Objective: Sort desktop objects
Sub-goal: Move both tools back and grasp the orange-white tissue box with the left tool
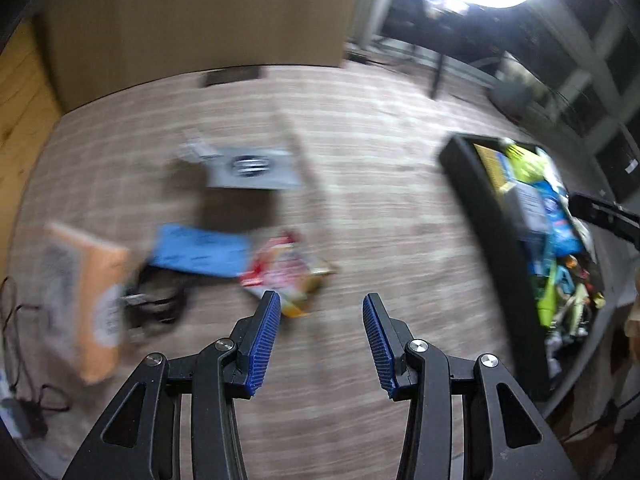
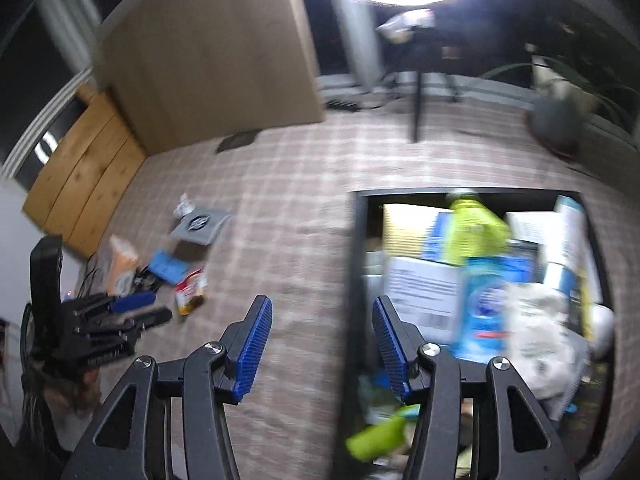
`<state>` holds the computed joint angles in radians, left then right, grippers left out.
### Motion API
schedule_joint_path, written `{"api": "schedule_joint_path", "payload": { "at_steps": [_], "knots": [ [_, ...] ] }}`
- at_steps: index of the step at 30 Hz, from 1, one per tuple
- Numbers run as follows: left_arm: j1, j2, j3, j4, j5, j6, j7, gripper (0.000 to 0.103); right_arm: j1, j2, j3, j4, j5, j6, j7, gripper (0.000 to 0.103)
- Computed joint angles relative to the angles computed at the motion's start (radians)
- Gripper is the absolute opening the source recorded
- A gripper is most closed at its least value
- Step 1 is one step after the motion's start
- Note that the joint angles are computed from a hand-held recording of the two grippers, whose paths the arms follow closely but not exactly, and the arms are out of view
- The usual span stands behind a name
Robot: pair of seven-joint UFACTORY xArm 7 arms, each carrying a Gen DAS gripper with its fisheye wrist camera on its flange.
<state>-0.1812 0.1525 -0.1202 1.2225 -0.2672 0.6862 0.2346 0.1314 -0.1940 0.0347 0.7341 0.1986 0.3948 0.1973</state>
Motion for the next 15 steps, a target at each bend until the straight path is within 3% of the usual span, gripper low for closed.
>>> {"api": "schedule_joint_path", "payload": {
  "at_steps": [7, 9, 15],
  "knots": [
    [0.107, -0.05, 0.072, -0.049, -0.012, -0.025, 0.078, 0.058, 0.089, 0.162, 0.039, 0.146, 0.201, 0.009, -0.128, 0.048],
    [0.133, -0.051, 0.084, -0.049, -0.02, -0.029, 0.111, 0.065, 0.101, 0.207, 0.063, 0.191, 0.246, 0.009, -0.147, 0.048],
    [0.207, -0.013, 0.101, -0.005, -0.072, 0.019, 0.246, 0.071, 0.122, 0.363, 0.146, 0.357, 0.342, 0.02, -0.171, 0.048]
  ]
}}
